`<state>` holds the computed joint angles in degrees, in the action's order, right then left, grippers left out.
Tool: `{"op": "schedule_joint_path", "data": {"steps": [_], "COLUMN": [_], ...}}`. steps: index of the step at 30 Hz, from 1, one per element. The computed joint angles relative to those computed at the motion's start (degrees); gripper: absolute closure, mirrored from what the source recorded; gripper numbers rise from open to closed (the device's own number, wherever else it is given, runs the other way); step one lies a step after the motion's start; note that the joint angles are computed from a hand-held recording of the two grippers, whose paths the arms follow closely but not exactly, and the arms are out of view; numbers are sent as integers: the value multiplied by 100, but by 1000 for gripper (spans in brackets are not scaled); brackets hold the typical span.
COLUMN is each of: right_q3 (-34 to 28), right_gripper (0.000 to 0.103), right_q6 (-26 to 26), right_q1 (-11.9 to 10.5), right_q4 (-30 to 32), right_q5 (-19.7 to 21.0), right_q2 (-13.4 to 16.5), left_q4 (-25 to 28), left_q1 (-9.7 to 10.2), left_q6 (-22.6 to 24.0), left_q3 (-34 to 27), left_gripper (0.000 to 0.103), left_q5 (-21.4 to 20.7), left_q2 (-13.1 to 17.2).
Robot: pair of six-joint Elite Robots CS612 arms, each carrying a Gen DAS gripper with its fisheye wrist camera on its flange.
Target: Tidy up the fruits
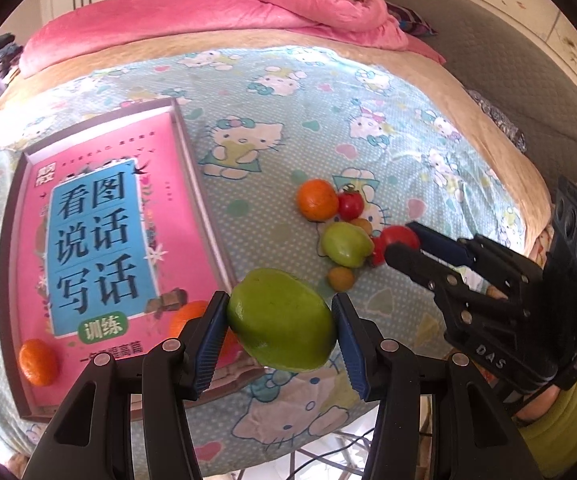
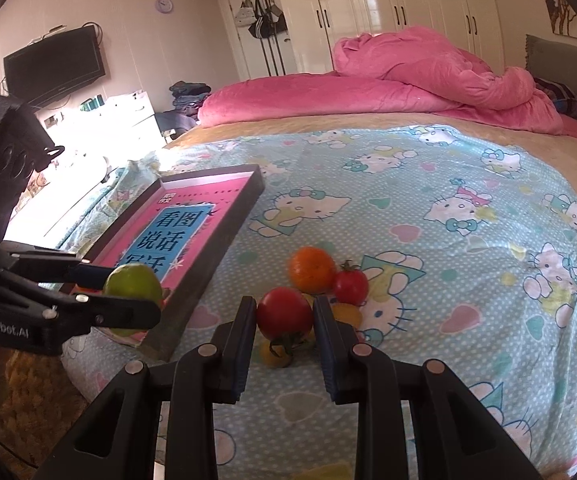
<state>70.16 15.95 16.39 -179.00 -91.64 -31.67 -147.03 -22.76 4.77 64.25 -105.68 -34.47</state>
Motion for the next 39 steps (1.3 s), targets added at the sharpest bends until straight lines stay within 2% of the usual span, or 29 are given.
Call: {"op": "schedule_joint_path", "data": {"steps": [19,27,39], "right_q3": [-281,-597,-1171], "right_gripper": [73,73,73], "right_q6": [-337,-555,-956], "right_q1": [161,265,423], "right_q4": [129,290,724], "right_q5": [218,444,783], "right_q2": [78,201,443], "left_q4": [-328,-311,-31], "left_q1": [349,426,495], "left_q6": [-789,-900,-936], "left_q3": [38,38,-66], "left_gripper": [49,49,49], "left_q5": [305,560,468], "left_q2": [2,44,171]}}
